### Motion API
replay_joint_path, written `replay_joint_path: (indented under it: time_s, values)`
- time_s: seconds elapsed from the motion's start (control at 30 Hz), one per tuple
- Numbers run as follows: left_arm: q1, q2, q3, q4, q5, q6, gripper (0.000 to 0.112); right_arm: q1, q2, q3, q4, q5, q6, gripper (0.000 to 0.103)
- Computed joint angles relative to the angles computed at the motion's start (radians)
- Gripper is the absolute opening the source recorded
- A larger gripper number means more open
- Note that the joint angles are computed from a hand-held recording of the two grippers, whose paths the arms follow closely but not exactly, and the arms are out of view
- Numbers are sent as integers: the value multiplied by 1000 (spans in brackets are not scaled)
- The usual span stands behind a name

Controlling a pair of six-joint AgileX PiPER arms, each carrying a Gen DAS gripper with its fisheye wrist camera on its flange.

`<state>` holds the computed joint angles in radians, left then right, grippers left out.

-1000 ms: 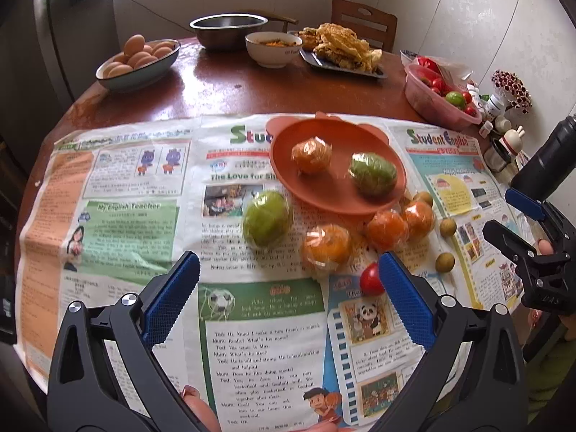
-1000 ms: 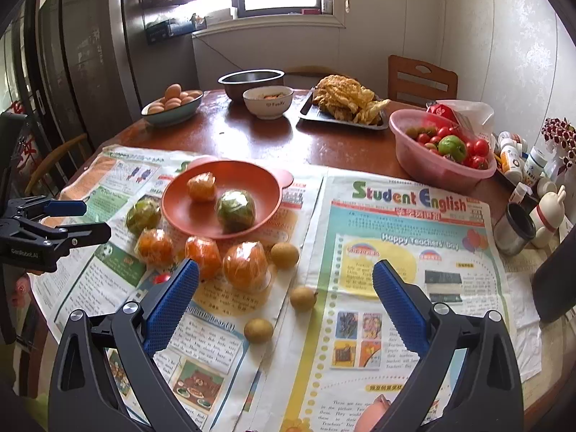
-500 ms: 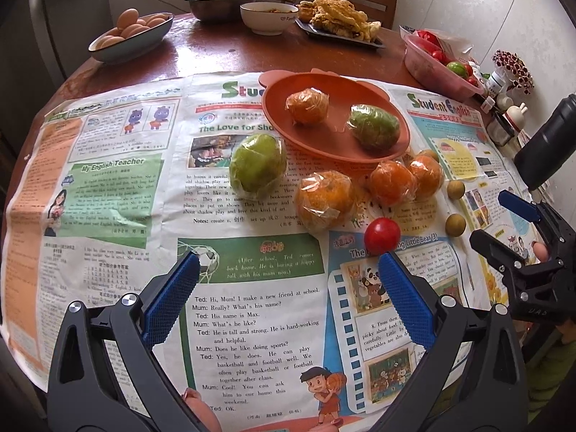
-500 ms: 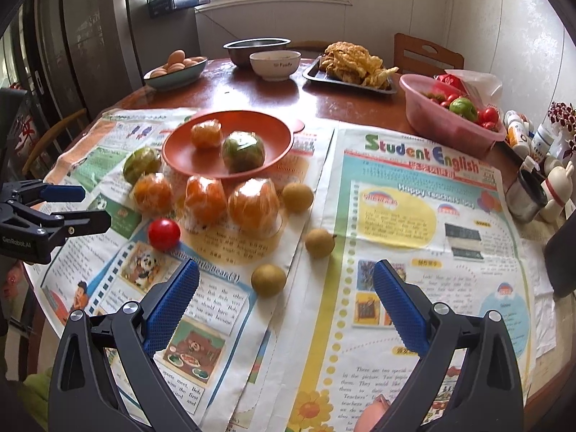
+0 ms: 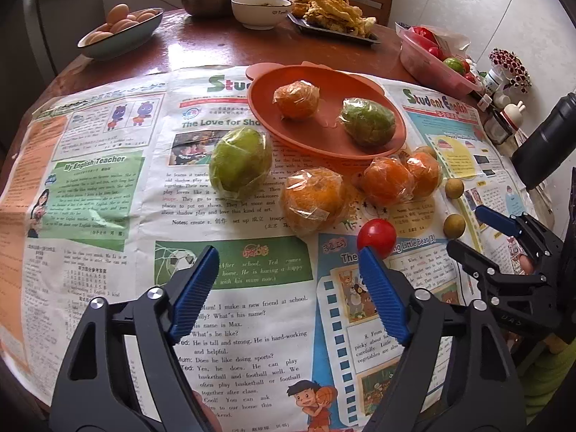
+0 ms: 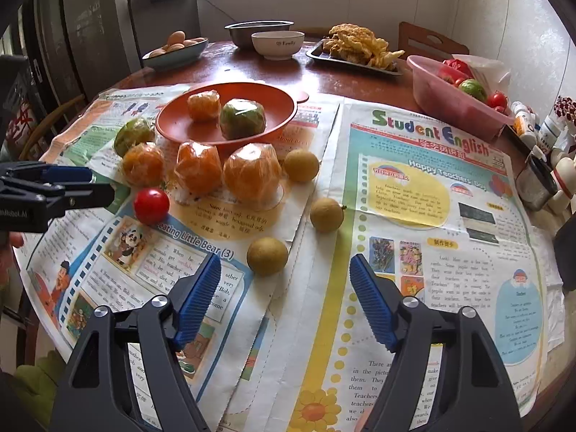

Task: Organize fruits
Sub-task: 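Withdraw both tools from the plate toward the remaining fruit, then grasp another wrapped orange with the left tool while the right tool grasps a small brown fruit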

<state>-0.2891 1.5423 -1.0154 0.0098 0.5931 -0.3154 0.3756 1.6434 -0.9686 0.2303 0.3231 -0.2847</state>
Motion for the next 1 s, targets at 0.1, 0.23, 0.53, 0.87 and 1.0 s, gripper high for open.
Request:
replay_joint_path:
  time_s: [0.1, 0.23, 0.53, 0.87, 1.0]
  values:
    - [4, 12, -9, -13, -1, 15, 65, -6, 12, -5, 53, 3, -57, 53]
    - [8, 26, -17, -17, -1, 21, 59, -3, 22, -7, 86, -5, -107, 37]
    - [17, 58, -43, -55, -6, 62, 46, -11, 30, -18, 177, 3, -214, 23]
    - [19, 119, -104, -91, -4, 98, 40, -31, 37, -29, 210, 17, -254, 23]
    - [17, 143, -128, -104, -3, 114, 37, -35, 38, -33, 218, 21, -264, 23]
